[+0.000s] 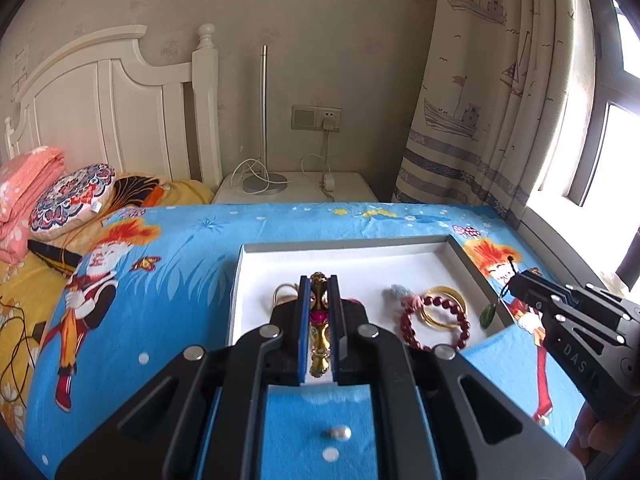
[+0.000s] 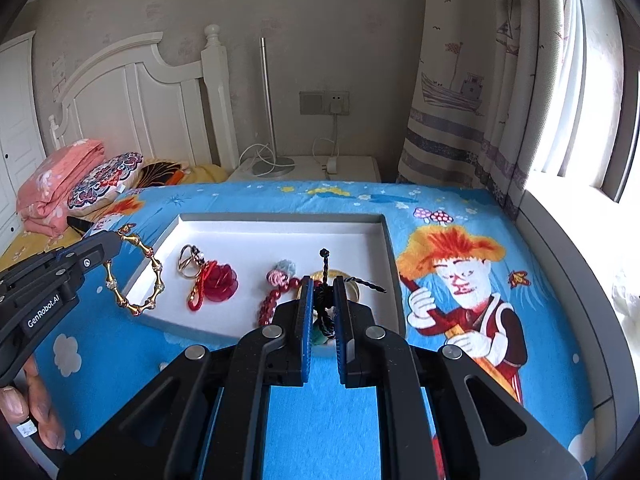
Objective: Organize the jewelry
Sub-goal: 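Carry the bamboo bracelet and green pendant over the white tray with both tools, then lower both items into the tray and open both tools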
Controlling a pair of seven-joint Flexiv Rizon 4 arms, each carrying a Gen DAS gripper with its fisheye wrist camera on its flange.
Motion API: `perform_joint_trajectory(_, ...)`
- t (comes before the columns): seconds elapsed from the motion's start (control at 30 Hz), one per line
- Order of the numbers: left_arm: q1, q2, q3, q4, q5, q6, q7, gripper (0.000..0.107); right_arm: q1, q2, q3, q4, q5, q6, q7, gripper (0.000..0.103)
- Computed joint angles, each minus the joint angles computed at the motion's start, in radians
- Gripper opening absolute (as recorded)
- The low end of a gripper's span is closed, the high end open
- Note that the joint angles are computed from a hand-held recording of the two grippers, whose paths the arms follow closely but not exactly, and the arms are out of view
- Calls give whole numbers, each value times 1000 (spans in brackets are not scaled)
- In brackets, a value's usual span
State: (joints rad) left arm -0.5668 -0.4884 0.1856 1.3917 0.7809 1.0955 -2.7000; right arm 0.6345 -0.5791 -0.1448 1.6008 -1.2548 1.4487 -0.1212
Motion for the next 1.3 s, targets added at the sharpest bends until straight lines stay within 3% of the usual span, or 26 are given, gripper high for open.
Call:
perform_joint_trajectory(0.2, 30, -58, -10, -67, -46, 1, 70, 8, 3, -53, 0, -80, 75, -32, -72, 11)
perform_joint_trajectory(0.6, 73, -191, 1, -182, -230, 28, 226, 8, 12, -193, 38, -272, 387, -130, -347, 11)
perform_joint_trajectory(1.0, 95, -274, 6, -236, -389, 26, 342, 9, 39, -288, 43, -396, 584, -237, -500, 11)
perform_joint_trajectory(1.03, 98, -277, 4, -234, -399, 32, 348, 11, 39, -291, 47, -402, 594, -243, -511, 11)
perform_joint_trajectory(1.1, 94, -283, 11, -235, -412, 32, 351, 33, 44, -294, 40, -404, 605, -248, -516, 12)
perform_joint_trajectory(1.3, 84, -284, 24, -228, -428, 38, 359, 37, 47, -300, 46, -414, 635, -273, -542, 13)
